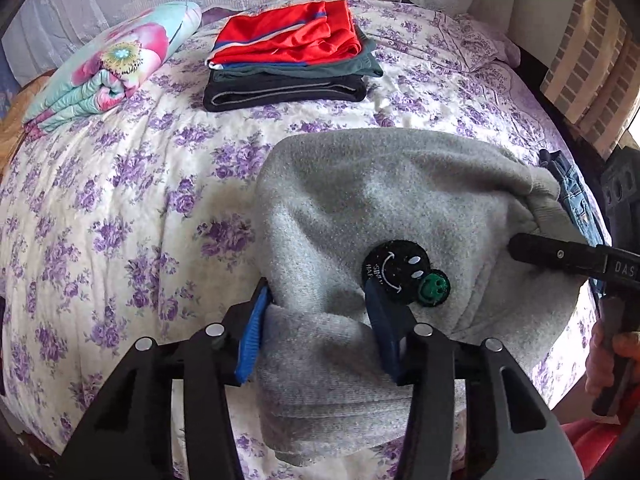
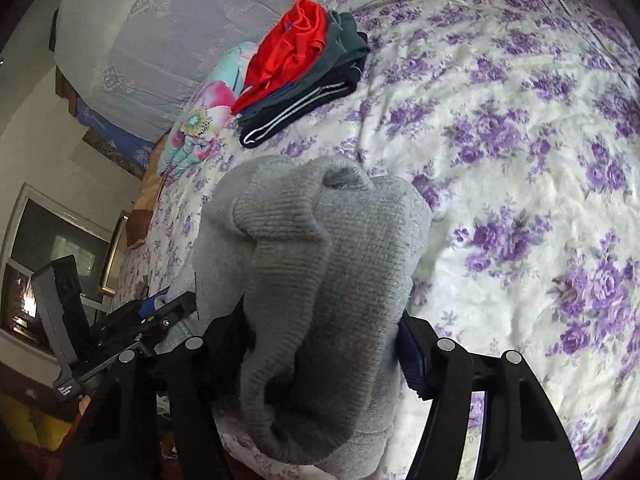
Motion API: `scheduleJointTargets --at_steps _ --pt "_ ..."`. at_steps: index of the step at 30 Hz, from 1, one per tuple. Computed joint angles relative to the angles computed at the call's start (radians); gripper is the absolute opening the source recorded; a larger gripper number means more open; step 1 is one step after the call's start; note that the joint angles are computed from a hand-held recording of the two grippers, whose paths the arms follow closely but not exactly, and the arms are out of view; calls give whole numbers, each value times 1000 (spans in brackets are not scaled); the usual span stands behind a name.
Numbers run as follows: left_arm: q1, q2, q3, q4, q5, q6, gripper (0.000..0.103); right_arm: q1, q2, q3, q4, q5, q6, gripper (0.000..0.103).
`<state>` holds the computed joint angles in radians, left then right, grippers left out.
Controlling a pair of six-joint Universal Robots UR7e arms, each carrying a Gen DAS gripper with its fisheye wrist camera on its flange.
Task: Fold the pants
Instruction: 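Grasp the grey bundle with both grippers and lift it off the bed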
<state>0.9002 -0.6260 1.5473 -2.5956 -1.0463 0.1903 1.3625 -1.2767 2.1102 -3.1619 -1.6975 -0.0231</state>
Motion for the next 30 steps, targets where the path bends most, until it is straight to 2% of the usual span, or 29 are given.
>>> scheduleJointTargets --at_steps 4,13,14,15,18,20,23,24,25,26,27,30 --pt "-6 23 -49 -8 16 14 46 37 18 -61 -4 -33 -57 66" --pt "2 107 -249 12 28 73 45 62 85 -223 35 -35 -87 66" --pt "3 117 -270 9 30 86 40 65 95 -240 41 -40 -95 66" --pt "5 125 -290 6 18 105 31 71 108 -265 53 -45 -108 66" --pt "3 165 -380 31 -12 156 29 103 171 -355 114 -84 -161 64" --pt "5 198 -441 65 -24 174 30 111 215 -410 140 -121 -146 64" --pt "23 229 -496 129 -19 153 36 74 222 -429 149 -79 -66 63" --pt "33 228 -501 153 -29 135 42 61 213 -422 152 -54 -49 62" --pt "46 220 -496 170 -38 111 46 57 209 -418 158 -54 -46 62" --pt "59 209 -484 176 -45 89 58 56 206 -416 168 -63 -53 62" --pt "74 196 -468 183 -48 60 62 53 202 -409 173 -67 -58 62" --pt "121 168 -451 277 -93 -63 65 29 188 -389 180 -68 -39 61"
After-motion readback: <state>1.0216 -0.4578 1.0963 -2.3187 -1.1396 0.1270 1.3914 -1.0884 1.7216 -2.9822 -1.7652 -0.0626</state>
